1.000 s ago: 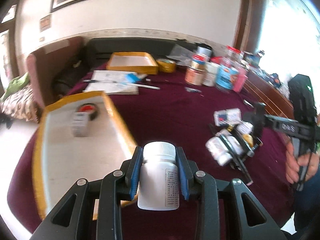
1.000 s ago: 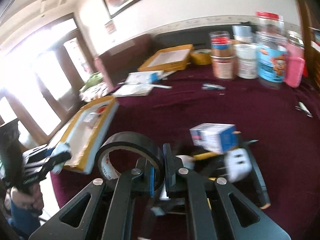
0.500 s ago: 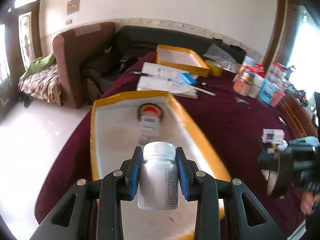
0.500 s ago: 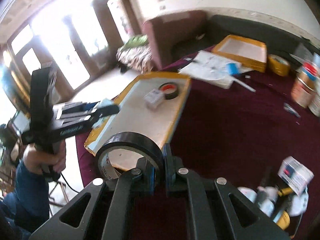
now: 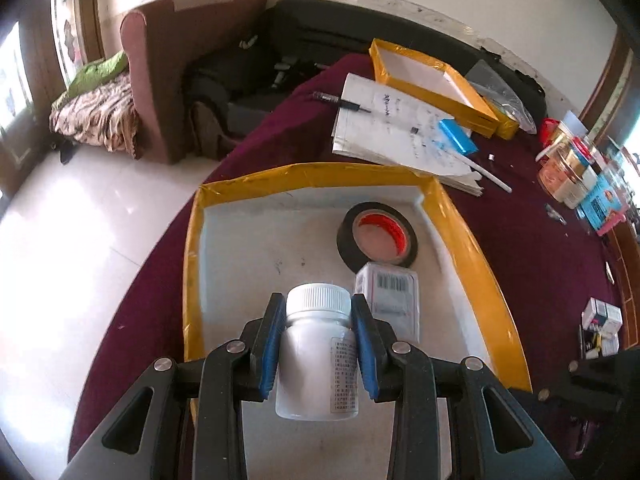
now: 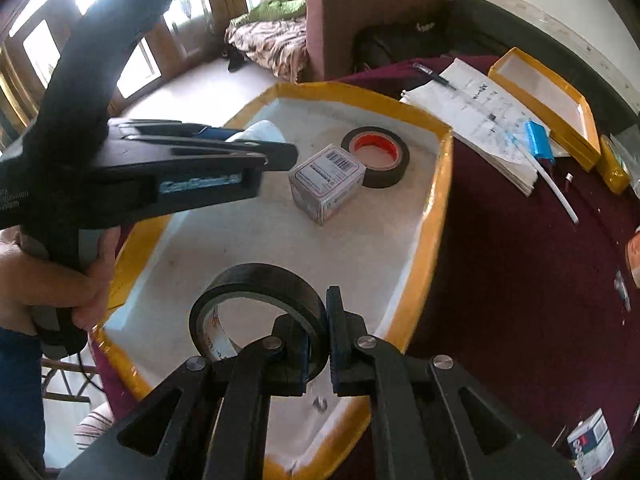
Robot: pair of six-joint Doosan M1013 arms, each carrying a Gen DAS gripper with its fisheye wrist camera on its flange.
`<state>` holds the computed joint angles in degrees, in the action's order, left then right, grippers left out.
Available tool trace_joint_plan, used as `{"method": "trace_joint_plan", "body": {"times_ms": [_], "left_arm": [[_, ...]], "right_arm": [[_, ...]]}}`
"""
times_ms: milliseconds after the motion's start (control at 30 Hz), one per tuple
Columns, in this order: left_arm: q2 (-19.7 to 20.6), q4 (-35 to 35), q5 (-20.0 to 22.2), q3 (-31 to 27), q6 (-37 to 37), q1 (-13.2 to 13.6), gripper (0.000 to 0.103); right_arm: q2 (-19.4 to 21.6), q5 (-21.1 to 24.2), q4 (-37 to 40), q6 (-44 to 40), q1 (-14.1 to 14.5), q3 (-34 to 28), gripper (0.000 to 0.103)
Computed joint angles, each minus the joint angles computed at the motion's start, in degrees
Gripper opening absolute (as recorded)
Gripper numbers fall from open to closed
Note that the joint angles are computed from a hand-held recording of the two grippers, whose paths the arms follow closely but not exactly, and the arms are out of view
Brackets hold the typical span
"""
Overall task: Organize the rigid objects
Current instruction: 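Carry the pill bottle and tape roll over the white tray with both tools, then open both tools to release the bottle and tape into the tray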
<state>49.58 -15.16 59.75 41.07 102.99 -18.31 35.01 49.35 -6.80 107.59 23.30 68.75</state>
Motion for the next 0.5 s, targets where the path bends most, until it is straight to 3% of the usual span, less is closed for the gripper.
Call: {"method": "trace_joint_plan", "body": {"times_ms": [200,500], "left_arm": [[2.9,1.3,2.8,-4.6,-2.4,-0.4,0.035],[3.0,-0.3,2.1,-4.6,-1.6,-0.1,0.035]], "right_arm": [[3.7,4.6,-1.7,0.1,-0.2,-5.1,0.007],[5.4,5.0,-2.0,1.8,-0.9,-6.8,0.008]]}}
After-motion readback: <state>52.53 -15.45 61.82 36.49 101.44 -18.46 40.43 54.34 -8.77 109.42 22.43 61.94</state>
